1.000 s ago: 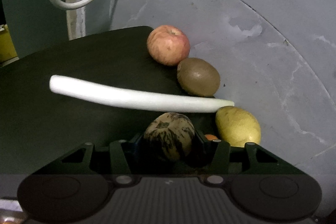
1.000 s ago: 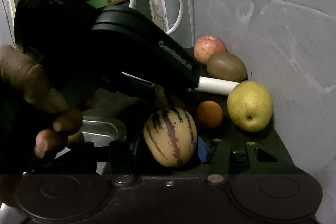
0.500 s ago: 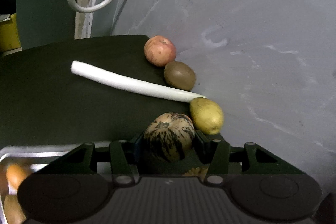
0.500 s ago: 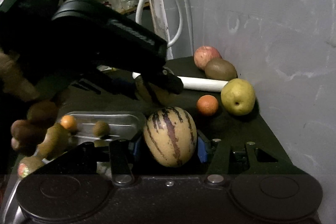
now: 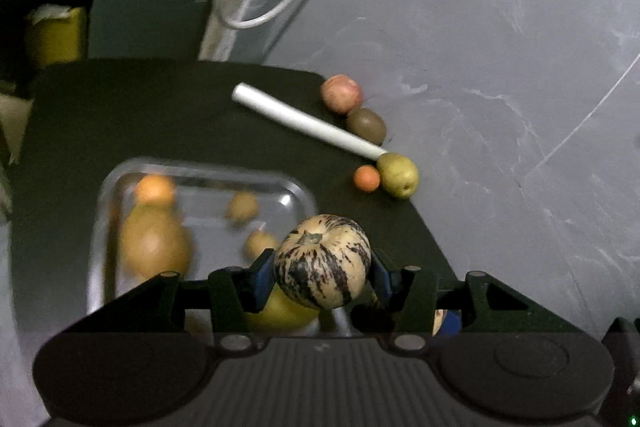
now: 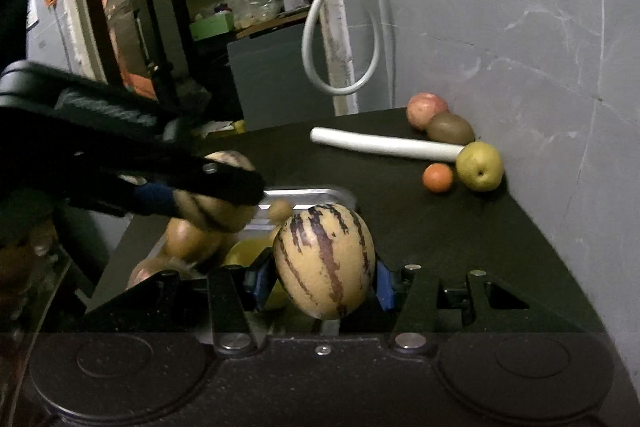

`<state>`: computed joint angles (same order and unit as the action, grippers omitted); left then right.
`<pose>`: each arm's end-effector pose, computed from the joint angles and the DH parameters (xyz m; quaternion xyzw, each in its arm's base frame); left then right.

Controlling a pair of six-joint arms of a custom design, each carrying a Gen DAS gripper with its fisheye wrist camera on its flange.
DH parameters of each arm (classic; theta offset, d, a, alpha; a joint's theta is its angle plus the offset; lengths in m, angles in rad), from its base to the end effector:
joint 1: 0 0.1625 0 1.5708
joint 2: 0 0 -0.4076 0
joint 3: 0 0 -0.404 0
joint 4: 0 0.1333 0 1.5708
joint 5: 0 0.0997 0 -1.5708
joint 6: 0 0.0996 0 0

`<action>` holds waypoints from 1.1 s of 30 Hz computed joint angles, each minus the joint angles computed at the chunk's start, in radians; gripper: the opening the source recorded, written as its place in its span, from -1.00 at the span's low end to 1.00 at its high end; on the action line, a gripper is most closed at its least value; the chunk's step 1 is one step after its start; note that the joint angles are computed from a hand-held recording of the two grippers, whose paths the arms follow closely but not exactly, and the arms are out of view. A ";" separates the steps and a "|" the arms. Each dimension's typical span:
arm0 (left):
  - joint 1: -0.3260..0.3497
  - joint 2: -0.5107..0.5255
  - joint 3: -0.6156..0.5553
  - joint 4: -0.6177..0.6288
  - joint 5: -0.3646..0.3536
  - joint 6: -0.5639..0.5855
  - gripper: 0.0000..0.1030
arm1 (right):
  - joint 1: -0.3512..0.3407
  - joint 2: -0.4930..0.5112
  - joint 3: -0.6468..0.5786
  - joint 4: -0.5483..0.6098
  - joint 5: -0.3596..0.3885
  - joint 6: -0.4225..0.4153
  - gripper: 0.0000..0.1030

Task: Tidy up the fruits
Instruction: 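Carry both pepinos over the tray and lower them onto it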

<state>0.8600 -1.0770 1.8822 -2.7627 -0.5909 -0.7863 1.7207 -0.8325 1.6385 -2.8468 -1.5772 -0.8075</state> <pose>-0.2189 -0.5853 0.2163 -0.1230 0.8619 -0.4385 0.2230 0.2339 -0.6605 0.1288 0.4473 -0.8635 0.2194 0.0781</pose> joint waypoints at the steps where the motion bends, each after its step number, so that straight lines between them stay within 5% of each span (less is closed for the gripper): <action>1: -0.009 -0.018 0.024 0.013 0.006 -0.031 0.04 | 0.002 -0.008 0.013 0.002 -0.003 0.002 0.00; 18: -0.082 -0.173 0.264 0.234 0.063 -0.417 0.04 | 0.012 -0.033 0.165 -0.055 -0.021 -0.078 0.00; 33: -0.069 -0.167 0.289 0.249 0.077 -0.467 0.04 | 0.006 0.011 0.156 -0.077 -0.038 -0.118 0.00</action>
